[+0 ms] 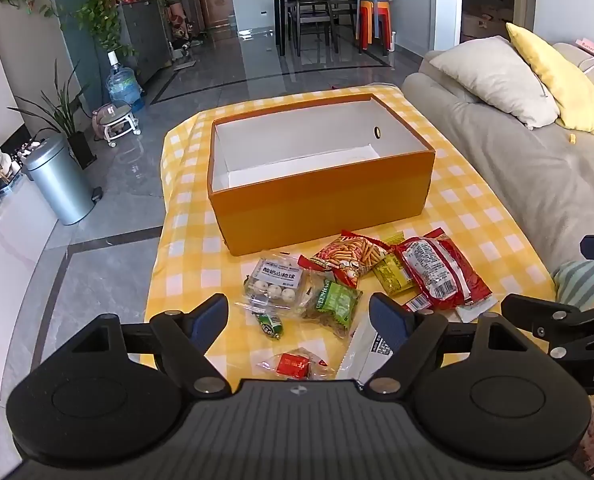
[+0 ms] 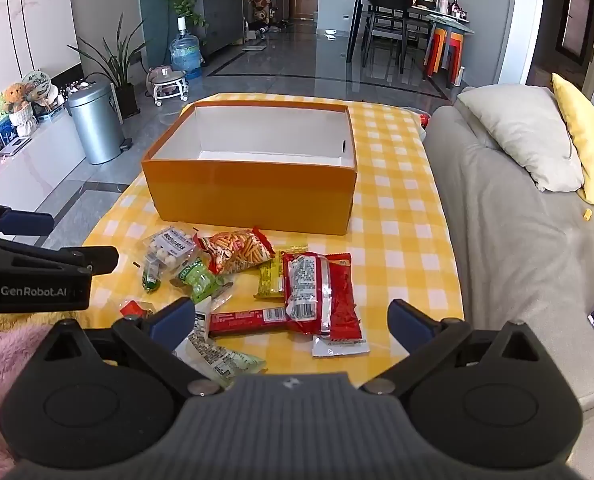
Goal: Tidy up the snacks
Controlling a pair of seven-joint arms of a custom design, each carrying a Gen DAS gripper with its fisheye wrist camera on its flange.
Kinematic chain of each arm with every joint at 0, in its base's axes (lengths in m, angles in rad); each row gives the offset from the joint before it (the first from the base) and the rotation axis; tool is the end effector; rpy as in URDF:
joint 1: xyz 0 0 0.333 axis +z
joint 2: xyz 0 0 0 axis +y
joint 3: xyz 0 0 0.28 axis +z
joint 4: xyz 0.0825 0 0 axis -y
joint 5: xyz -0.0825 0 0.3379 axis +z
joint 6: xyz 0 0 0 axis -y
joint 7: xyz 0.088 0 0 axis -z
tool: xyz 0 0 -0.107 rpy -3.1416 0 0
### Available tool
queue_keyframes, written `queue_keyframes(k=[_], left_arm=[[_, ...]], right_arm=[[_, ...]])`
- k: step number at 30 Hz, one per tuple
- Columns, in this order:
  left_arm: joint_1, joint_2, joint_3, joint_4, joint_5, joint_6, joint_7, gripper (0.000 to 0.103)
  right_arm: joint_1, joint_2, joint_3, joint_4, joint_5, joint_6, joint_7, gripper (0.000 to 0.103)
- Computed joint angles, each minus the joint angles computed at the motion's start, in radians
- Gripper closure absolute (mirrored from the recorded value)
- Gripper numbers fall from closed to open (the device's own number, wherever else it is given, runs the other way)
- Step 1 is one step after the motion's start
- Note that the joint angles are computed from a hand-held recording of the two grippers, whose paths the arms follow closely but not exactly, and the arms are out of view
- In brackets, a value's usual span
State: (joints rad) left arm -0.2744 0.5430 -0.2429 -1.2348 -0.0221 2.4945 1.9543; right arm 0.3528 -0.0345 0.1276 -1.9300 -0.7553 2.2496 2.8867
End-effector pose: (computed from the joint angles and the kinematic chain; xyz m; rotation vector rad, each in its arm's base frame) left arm 0.6285 -0.3025 0.5261 -0.9774 2.4327 -0.8694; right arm 0.4887 0.2339 0.5234 -1.3831 2.2080 -0.8527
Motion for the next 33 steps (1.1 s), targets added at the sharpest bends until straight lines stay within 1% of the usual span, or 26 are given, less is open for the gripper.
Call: queue_keyframes(k=[7, 15, 16, 19, 33], left_arm=[[0.004, 0.002, -0.004, 0.015, -0.012, -0.032, 0.004, 0.011], [0.002, -0.016, 0.0, -0.025, -0.008, -0.012, -0.013, 0.011], [0.004, 0.0, -0.002, 0.006, -0.01, -0.031, -0.003, 0.011], [0.004, 0.01, -0.001, 0.018, -0.01, -0.032, 0.0, 0.011], [-0.001, 0.006, 0.006, 0.015, 0.003, -0.042, -0.015, 0.011]], right_arm=[[-0.001, 0.003, -0.002, 0.002, 0.014, -0.001, -0.008, 0.004], [0.013, -0.009, 0.016, -0.034, -0.004, -0.008, 0.044, 0.004], [0.006, 0.006, 0.005, -0.021, 0.017, 0.002, 0.019, 0.004], [0.0, 0.017, -0.007, 0.001, 0.049, 0.004, -0.017, 0.004], [0.0, 0.023, -0.014, 0.008, 0.07, 0.003, -0.033, 0.004]])
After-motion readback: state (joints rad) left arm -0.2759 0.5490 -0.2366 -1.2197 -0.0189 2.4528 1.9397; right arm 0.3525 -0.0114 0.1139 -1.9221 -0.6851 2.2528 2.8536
